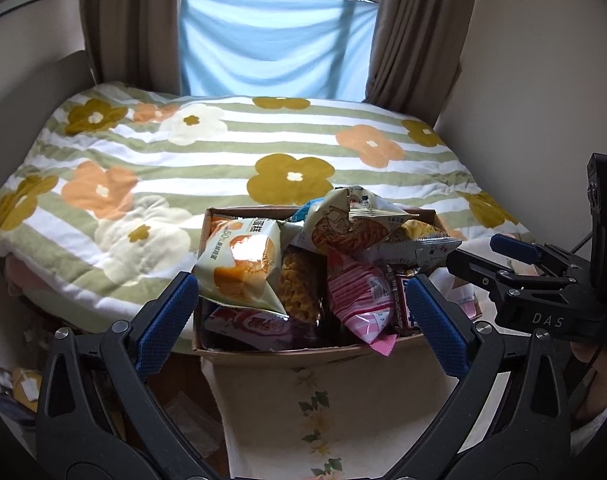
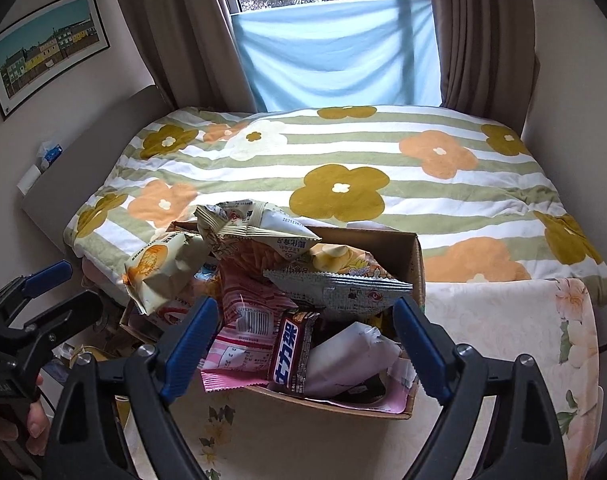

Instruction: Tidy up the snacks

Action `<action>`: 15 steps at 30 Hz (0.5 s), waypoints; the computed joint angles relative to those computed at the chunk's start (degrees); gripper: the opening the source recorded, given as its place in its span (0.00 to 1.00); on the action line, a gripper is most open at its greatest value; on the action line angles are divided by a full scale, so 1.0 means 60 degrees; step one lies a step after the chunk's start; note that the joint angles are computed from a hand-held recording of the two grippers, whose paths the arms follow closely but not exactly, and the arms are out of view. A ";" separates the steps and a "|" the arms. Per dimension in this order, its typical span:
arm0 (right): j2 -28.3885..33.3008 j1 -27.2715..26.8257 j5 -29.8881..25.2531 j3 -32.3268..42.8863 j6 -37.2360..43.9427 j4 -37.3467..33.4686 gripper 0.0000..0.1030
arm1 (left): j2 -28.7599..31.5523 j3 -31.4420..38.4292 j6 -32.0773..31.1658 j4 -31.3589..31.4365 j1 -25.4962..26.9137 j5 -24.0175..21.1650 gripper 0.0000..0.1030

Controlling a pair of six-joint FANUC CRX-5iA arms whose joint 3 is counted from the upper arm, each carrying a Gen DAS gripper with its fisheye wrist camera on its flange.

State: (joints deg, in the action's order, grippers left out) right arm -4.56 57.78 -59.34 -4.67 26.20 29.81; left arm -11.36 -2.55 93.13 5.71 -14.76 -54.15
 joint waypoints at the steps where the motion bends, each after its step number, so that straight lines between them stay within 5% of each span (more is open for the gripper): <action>1: -0.0057 0.0073 -0.0046 -0.0035 -0.0115 0.0140 0.84 | -0.0060 0.0009 0.0019 -0.0044 -0.0039 0.0015 1.00; 8: -0.0691 0.0618 -0.0547 -0.0318 -0.0477 0.1252 0.84 | -0.0549 0.0297 0.1104 -0.0962 -0.0657 0.0024 1.00; 15: -0.1796 0.1435 -0.1375 -0.0938 -0.1119 0.2711 0.84 | -0.0915 0.1365 0.3834 -0.3644 -0.2486 -0.0827 1.00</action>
